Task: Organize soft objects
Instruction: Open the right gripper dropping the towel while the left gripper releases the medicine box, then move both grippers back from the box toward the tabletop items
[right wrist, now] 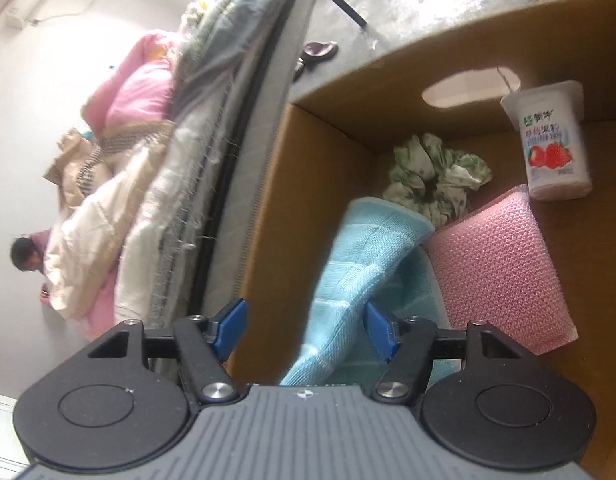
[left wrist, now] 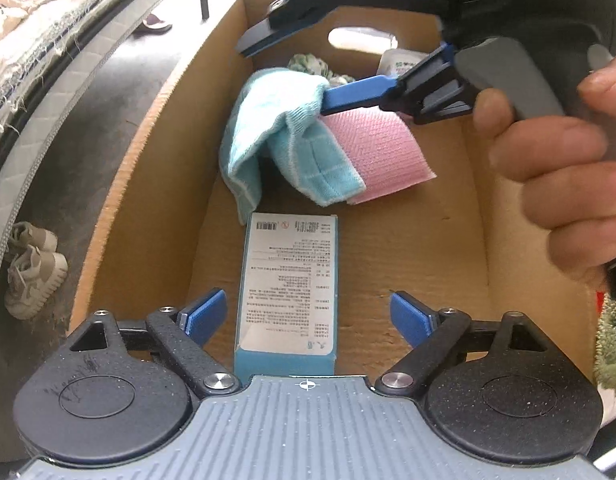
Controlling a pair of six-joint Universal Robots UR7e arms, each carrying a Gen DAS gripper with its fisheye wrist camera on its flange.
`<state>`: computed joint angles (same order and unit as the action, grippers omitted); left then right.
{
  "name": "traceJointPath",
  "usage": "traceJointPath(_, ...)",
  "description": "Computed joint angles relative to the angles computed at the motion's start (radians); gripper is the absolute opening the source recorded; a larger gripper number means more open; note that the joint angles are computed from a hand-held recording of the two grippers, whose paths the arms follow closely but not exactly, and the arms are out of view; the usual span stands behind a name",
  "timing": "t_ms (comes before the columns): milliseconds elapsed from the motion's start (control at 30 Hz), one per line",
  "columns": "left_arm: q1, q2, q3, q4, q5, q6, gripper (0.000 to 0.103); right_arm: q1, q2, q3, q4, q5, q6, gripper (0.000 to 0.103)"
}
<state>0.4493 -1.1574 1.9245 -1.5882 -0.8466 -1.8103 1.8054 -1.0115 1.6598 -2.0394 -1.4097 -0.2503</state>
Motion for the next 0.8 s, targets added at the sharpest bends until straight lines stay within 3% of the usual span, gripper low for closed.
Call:
traceJointPath(233, -0.024, 0.002, -0.005, 0.032, 0.016, -0.020, 0.090, -0.021, -0.069, -0.013, 0.052, 0.081, -0.019, 0.067)
traceJointPath(367, -0.043, 0.004, -0.009, 0.049, 0.024, -0.030, 0.090, -0.045, -0.144, 0.000, 0.090, 0.131, -0.076, 0.067)
traceJointPath(567, -0.085, 0.023, -0.058, 0.180, 0.069, -0.088, 0.089, -0.124, -0.302, 0.037, 0.183, 0.208, -0.246, 0.067)
traceJointPath(800, -0.117, 0.052, -0.096, 0.263, 0.113, -0.086, 0.088, -0.283, -0.490, 0.088, 0.341, 0.278, -0.475, 0.068)
